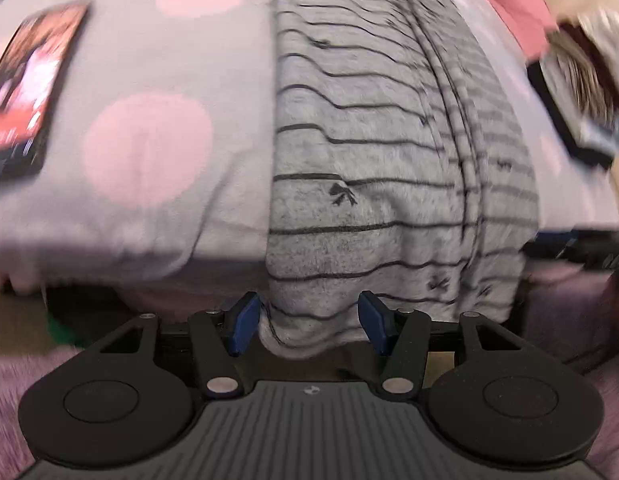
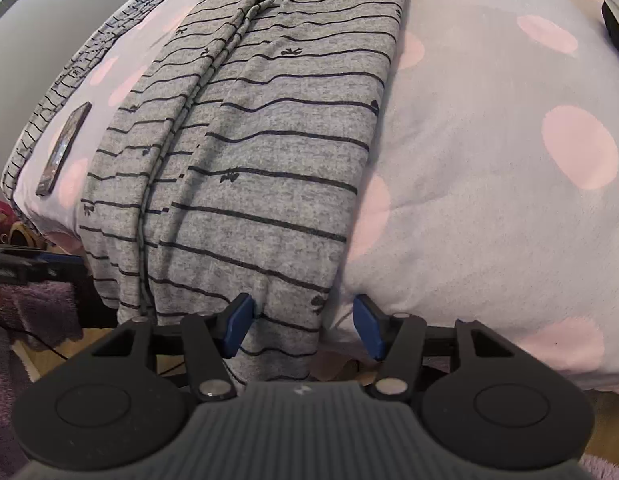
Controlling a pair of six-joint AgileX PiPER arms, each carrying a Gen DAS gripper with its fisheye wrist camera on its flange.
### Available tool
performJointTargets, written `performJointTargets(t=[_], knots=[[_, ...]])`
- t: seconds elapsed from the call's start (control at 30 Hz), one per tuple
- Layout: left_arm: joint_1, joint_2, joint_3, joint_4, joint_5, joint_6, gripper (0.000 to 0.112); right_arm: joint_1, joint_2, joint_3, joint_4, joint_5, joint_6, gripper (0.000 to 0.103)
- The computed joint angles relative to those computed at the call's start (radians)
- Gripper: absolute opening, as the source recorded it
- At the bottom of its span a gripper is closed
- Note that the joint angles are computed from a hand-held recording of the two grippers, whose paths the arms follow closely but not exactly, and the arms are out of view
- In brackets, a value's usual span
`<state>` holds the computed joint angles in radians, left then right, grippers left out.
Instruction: Fold clothes
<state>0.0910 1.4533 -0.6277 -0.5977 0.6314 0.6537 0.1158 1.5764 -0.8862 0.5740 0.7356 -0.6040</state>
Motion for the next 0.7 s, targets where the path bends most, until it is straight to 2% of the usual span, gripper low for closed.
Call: performJointTargets(t=[0.1,0.33,0.4,0.43,0.47,0.5,0.6,0.7], knots=[[-0.07,-0.002,0.004,0.073,-0.074,0.021,0.052,0.016,-0.007,0.0,-0.05,0.023,0.011,0.06],[-0.107,0.066,-0.038,0.086,-0.073,0.068,0.05,0.011,0.037,0.014,-0.021,0.01,-0.05,0.06],[-0.086,0.068,-0.045,0.065,-0.058,0.086,0.043,0.021,0.057,0.011,-0.015,0.005,-0.053,0.057],[-0.073,0.068,-0.047,0.053,-0.05,0.096,0.035,0.017,0.069,0.008,0.01,0.012,-0.073,0.052],[-0.063,0.069,-0.051,0.047,-0.039,0.103,0.026,0.013,0.081,0.006,0.037,0.02,-0.096,0.031],[-0.054,0.069,-0.055,0.043,-0.026,0.108,0.023,0.008,0.093,0.004,0.063,0.029,-0.117,0.021],[-0.021,0.087,-0.091,0.045,0.04,0.089,0.015,-0.005,0.091,-0.008,0.058,0.068,-0.101,0.016],[0.014,0.124,-0.175,0.084,0.169,0.04,0.011,-0.026,0.096,-0.054,0.028,0.155,-0.057,0.015]])
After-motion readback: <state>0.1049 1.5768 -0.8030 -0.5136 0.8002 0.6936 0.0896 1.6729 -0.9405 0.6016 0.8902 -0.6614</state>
